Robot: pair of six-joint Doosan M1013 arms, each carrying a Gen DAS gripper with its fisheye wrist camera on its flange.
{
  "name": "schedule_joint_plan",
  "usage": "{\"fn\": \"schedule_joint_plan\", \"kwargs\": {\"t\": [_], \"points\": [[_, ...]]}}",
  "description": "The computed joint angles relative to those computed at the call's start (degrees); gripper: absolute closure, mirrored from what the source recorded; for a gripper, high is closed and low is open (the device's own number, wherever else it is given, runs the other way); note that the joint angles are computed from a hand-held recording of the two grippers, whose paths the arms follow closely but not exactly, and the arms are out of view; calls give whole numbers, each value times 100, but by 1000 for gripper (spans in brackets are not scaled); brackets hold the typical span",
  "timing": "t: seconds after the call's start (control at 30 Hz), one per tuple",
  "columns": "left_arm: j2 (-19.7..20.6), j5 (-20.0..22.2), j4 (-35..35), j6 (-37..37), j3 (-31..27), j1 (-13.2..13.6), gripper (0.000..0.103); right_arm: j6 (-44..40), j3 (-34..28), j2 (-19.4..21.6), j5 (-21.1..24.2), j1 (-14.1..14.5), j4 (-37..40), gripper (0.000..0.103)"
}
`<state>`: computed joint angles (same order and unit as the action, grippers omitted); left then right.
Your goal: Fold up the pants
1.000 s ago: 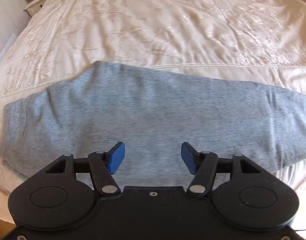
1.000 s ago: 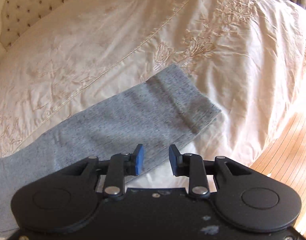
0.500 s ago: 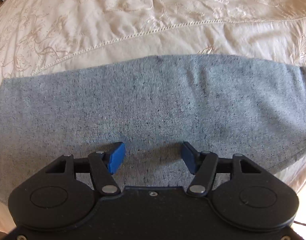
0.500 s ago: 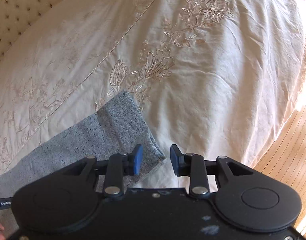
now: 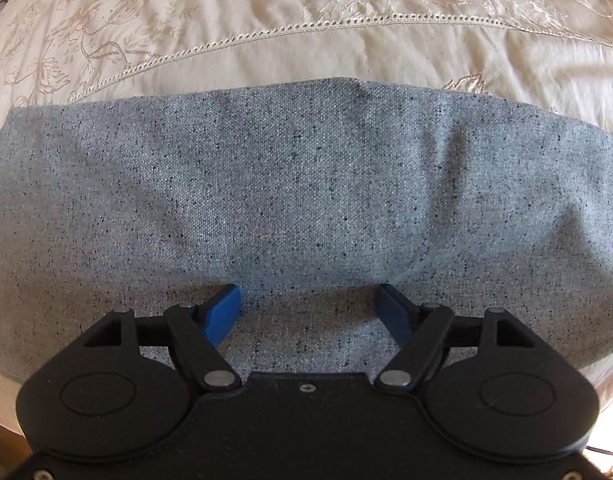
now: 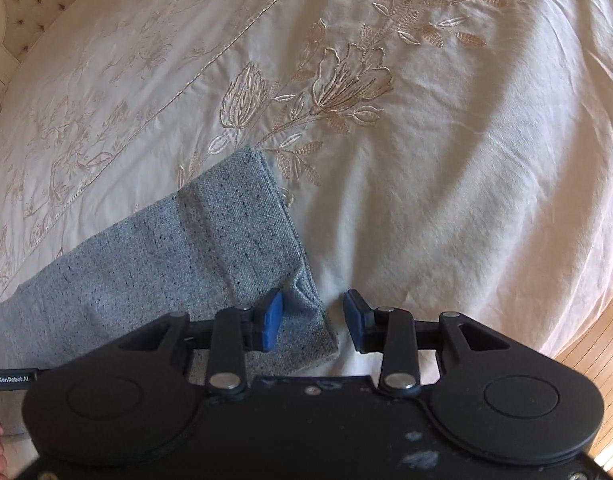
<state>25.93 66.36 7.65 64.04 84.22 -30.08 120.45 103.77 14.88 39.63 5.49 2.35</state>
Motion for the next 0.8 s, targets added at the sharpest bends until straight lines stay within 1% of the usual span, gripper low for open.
{"fn": "schedule_joint_plan", "kwargs": {"t": [0.17,0.23,0.3,0.33,0.37,0.4,0.43,0.53,0.57,0.6,0.63,0.73,0.8], "points": [[-33,-44,97,-153,88,-44,18,-698,-26,124,-150,-160,654,62],[-66,-103,105,-186,162,-36,17,-941,19,125,-219,-230,952,61],[-48,-123,117,-192,163,-35,17,-1252,39,100,-155,-294,1264,61],[-52,-123,132,-201,176,-39,17,-1731,72,70,-79,-370,1704,66],[-49,-115,149,-209,177,-46,17,-2104,103,52,-19,-422,2078,68],[-43,-104,165,-213,167,-49,16,-2249,151,11,-42,-420,2225,84],[-19,-89,169,-210,133,-46,16,-2272,209,-57,-109,-379,2164,95],[-27,-114,93,-158,114,-35,20,-2205,349,-237,-397,-273,2060,95],[-34,-131,8,-97,94,-15,25,-2165,373,-281,-482,-248,2064,95],[-61,-141,-90,-31,81,13,32,-2100,393,-330,-553,-223,2020,95],[-93,-174,-200,17,71,46,36,-2042,391,-370,-581,-209,1970,95],[-169,-390,-358,-52,9,116,37,-2105,370,-460,-610,-198,2014,95],[-132,-475,-358,-157,-107,136,39,-2180,351,-510,-567,-220,2055,95]]}}
